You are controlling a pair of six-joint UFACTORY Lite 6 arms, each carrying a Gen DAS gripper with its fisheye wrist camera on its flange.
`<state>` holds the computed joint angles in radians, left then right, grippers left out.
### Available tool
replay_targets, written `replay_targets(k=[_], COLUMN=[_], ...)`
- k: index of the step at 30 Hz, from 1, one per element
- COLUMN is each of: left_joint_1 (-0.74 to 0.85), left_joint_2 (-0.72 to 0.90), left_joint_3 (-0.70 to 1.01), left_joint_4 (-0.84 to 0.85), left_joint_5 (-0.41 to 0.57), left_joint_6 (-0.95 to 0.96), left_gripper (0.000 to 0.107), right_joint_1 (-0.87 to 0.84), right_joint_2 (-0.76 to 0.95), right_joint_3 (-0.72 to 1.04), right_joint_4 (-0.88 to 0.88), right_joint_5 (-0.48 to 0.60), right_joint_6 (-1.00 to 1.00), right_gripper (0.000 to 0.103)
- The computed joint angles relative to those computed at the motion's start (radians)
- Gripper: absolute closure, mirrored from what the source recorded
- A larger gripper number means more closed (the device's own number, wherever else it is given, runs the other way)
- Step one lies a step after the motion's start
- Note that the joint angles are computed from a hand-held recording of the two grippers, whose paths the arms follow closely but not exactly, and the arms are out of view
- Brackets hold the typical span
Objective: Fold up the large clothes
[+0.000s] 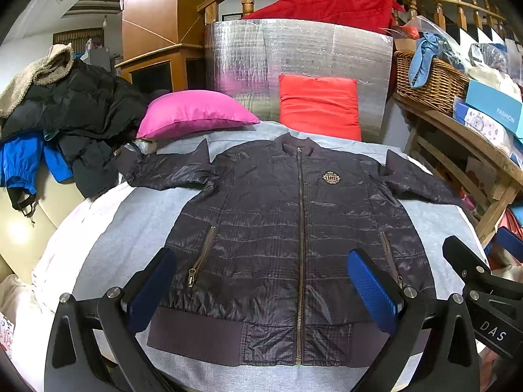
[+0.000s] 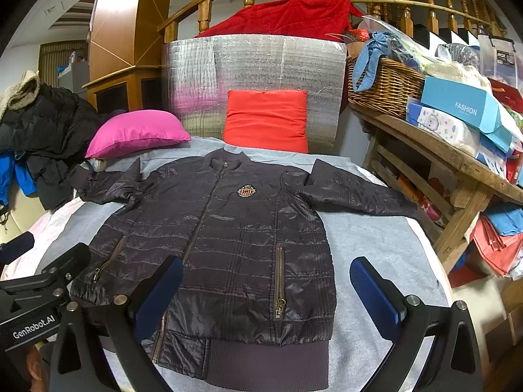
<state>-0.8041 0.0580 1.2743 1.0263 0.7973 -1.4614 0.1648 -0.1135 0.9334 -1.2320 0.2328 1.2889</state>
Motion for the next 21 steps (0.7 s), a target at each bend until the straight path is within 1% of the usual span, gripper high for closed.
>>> replay_targets(k=[21], left_joint_1=[-0.005], left_joint_2=[0.004], left_joint_3=[0.007], left_joint_4=[0.008], left_joint_5=[0.009], left_joint_6=[-0.006], left_gripper=[0.004], right_joint_1=[0.003], right_joint_2=[0.0], right_joint_3=[0.003], right_joint_4=[-0.025], right_joint_5=[0.004], right_joint_6=[0.026], right_gripper=[0.0])
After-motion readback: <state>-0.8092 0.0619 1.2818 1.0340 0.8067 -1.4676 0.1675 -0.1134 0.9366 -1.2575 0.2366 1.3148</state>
